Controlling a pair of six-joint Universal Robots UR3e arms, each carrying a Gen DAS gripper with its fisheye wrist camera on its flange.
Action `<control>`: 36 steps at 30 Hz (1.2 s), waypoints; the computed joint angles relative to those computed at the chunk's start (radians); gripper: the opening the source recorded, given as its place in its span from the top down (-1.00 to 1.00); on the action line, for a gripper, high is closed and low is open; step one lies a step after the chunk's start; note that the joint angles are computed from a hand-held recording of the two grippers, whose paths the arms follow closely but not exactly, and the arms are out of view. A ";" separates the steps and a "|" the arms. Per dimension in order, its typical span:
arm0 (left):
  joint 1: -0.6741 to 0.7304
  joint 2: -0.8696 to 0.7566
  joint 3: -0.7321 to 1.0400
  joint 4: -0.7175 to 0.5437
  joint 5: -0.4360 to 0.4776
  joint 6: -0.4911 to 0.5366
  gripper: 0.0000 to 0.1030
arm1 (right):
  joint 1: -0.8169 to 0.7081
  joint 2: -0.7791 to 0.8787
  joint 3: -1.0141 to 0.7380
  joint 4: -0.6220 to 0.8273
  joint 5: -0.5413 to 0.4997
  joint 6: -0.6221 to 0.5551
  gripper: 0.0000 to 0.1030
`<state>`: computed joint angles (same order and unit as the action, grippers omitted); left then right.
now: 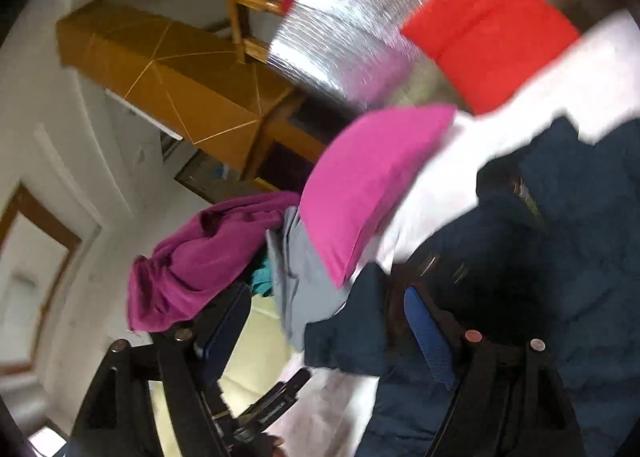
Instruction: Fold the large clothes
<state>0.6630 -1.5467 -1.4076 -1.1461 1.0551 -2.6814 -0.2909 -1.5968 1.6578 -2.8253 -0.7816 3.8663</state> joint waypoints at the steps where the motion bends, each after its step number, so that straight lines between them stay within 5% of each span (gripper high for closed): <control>1: 0.000 0.004 -0.003 -0.005 -0.008 0.005 -0.54 | 0.000 -0.027 -0.003 0.062 -0.037 -0.042 -0.59; 4: -0.013 0.009 -0.008 -0.032 -0.030 0.026 -0.54 | -0.008 -0.138 0.006 0.319 -0.284 -0.168 -0.59; 9: -0.077 -0.047 0.024 -0.066 0.021 -0.013 -0.54 | -0.202 -0.381 0.234 0.465 -0.566 -0.247 -0.59; 12: -0.083 -0.083 0.047 -0.073 0.037 -0.072 -0.54 | -0.424 -0.483 0.357 0.568 -0.499 -0.372 -0.59; 18: -0.102 -0.109 0.047 -0.060 0.075 -0.077 -0.54 | -0.585 -0.450 0.493 0.620 -0.331 -0.519 -0.55; 20: -0.103 -0.116 0.050 -0.055 0.080 -0.078 -0.54 | -0.531 -0.431 0.521 0.547 -0.337 -0.533 0.23; 24: -0.080 -0.132 0.074 -0.064 0.068 -0.101 -0.54 | -0.343 -0.409 0.456 0.395 -0.519 -0.506 0.42; 27: -0.056 -0.151 0.102 -0.087 0.058 -0.105 -0.54 | -0.318 -0.422 0.456 0.320 -0.584 -0.466 0.43; 30: -0.023 -0.188 0.147 -0.112 0.055 -0.095 -0.55 | -0.272 -0.329 0.396 0.414 -0.700 -0.495 0.42; 33: 0.021 -0.260 0.225 -0.150 0.061 -0.117 -0.55 | -0.278 -0.339 0.397 0.457 -0.697 -0.507 0.34; 36: 0.079 -0.354 0.330 -0.216 0.043 -0.163 -0.55 | -0.255 -0.435 0.404 0.455 -0.757 -0.442 -0.47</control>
<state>0.7417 -1.9009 -1.0777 -1.3621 1.0976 -2.8446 -0.5460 -2.0317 2.0614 -2.3705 -1.5382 3.4247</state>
